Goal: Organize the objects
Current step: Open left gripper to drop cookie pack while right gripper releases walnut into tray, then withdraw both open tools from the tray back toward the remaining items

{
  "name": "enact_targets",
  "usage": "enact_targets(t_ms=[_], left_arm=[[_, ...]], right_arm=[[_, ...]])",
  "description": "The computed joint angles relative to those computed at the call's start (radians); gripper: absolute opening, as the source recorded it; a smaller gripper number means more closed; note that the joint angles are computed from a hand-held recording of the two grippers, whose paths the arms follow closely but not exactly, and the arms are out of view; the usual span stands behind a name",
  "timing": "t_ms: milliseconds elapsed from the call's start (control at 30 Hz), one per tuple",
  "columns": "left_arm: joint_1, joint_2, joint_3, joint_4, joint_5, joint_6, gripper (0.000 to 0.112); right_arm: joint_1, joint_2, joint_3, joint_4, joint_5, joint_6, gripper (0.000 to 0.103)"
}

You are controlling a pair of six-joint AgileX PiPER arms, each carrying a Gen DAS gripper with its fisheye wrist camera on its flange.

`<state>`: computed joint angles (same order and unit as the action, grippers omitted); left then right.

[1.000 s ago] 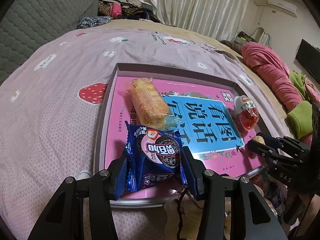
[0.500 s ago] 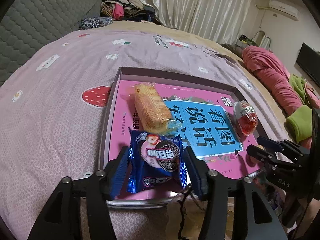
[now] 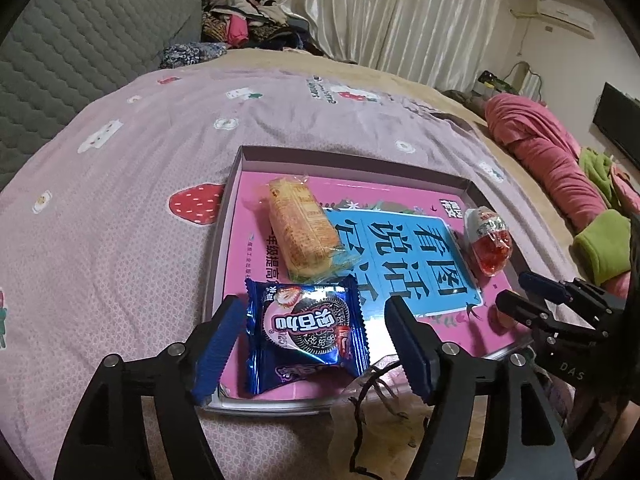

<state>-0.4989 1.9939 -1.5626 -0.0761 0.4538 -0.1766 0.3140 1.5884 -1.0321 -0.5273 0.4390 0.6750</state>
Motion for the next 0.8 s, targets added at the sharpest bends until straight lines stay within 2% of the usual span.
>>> enact_targets(t_ms=[100,200,333,500,800], left_arm=[[-0.009,-0.004,0.0,0.045,0.001,-0.038,0.078],[-0.016,-0.007,-0.001,0.083,0.003,-0.066,0.079],[-0.026,-0.022,0.003,0.143,0.005,-0.11,0.08],[-0.037,-0.054,0.024,0.21,-0.007,-0.169,0.081],[-0.034,-0.127,0.053,0.21,-0.006,-0.173,0.082]], right_arm=[[0.005,-0.011,0.001,-0.017,0.006,0.02,0.055],[0.019,-0.023,-0.003,-0.026,0.015,0.029,0.056],[0.042,-0.037,-0.007,-0.048,0.04,0.058,0.068],[0.063,-0.063,-0.008,-0.058,0.082,0.088,0.069],[0.123,-0.134,-0.031,-0.079,0.205,0.115,0.075]])
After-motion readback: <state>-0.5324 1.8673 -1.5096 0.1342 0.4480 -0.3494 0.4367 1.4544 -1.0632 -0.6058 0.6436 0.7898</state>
